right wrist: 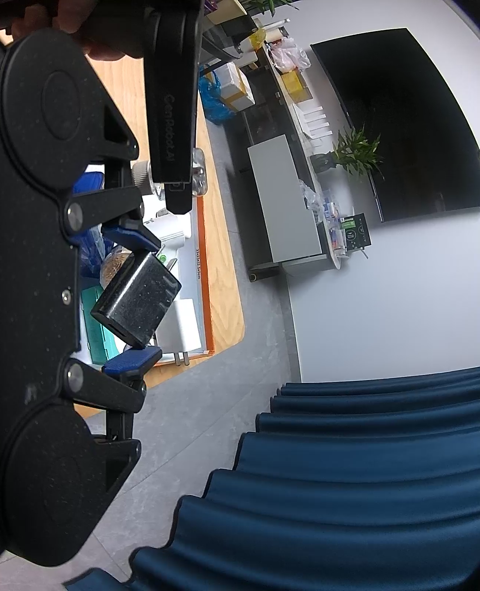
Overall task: Organize rigid objects
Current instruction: 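Hold the glass bottle and black charger inside the box, positioning them among the items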
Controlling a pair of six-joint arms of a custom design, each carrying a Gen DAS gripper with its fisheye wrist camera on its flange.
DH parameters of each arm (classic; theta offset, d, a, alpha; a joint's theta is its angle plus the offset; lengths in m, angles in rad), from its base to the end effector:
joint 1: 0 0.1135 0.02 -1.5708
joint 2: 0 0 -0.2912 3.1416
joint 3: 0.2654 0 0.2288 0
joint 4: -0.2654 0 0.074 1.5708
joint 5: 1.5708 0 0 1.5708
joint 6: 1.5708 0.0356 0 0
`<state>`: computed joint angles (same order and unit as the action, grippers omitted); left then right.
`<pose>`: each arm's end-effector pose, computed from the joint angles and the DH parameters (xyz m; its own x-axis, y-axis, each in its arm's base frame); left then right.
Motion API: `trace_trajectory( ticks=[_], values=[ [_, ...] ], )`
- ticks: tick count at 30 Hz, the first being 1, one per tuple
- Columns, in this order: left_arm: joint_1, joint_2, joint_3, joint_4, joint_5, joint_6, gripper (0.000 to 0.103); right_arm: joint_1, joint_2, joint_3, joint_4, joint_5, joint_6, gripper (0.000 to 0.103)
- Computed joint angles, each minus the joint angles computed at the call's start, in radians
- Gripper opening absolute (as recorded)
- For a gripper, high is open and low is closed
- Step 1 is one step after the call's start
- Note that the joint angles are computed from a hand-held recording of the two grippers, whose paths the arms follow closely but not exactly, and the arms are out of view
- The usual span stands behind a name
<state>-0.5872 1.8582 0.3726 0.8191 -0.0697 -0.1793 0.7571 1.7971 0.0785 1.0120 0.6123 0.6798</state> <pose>0.2238 -0.1460 0.1102 -0.5969 0.1835 -0.7811 0.4072 0.9081 -0.0978 0.1526 0.1160 0.1031 -0.5206 0.2159 -0.8261 0.1067 0.9764 0.1879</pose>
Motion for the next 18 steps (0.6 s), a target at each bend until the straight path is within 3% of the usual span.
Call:
trace_trajectory(
  ticks=[18],
  values=[
    [0.017,0.024,0.019,0.000,0.011,-0.004,0.050,-0.054,0.054,0.010,0.069,-0.031,-0.049,0.068]
  ],
)
